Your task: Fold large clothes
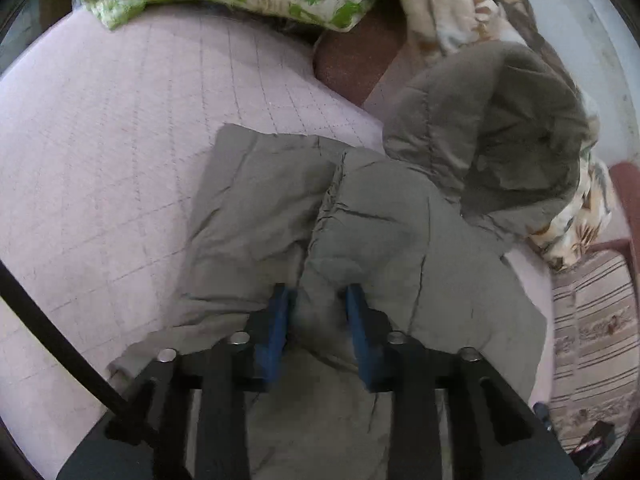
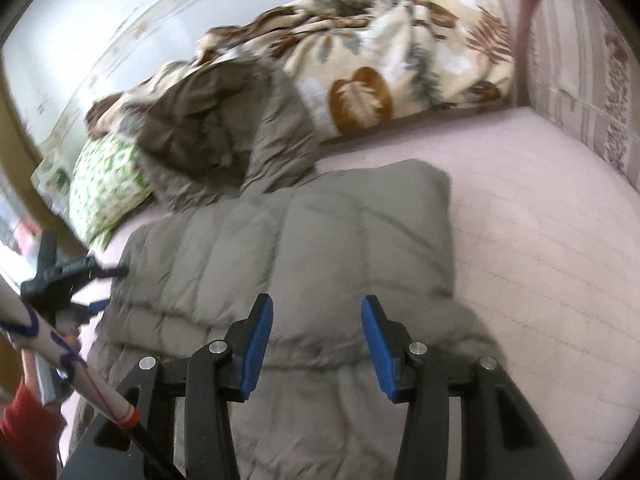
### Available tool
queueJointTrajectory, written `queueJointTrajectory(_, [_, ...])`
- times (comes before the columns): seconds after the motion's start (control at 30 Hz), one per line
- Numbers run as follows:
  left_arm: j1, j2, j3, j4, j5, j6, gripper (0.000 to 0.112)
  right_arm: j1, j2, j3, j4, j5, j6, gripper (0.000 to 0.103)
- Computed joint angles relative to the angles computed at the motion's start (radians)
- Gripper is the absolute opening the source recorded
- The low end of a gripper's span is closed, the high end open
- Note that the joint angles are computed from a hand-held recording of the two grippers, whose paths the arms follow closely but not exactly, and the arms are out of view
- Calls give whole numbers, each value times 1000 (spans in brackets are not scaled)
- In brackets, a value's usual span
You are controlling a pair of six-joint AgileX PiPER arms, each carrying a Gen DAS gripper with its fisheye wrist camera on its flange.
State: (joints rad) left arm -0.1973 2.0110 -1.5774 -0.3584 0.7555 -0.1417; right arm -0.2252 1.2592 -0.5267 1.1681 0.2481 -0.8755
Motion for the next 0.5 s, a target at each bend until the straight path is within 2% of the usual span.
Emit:
queueJointTrajectory(0.1, [-18, -97, 88, 30, -7, 31, 16, -41, 15, -10, 50, 21, -41, 50])
queueJointTrajectory(0.2, [-2, -176, 189, 6, -19, 79, 16, -61, 27, -18, 80, 51, -56, 50])
queueJointTrajectory(0.27, [1, -217, 255, 9, -44, 94, 16, -47, 32, -18, 79, 40, -47, 50])
queueJointTrajectory(0.37, [11, -221, 301, 21, -60, 88, 16, -26, 58, -27, 80, 33, -51, 51])
queueJointTrajectory(0.5, [4, -177, 290, 59, -81, 26, 18, 26, 138, -45, 66, -35, -30, 52])
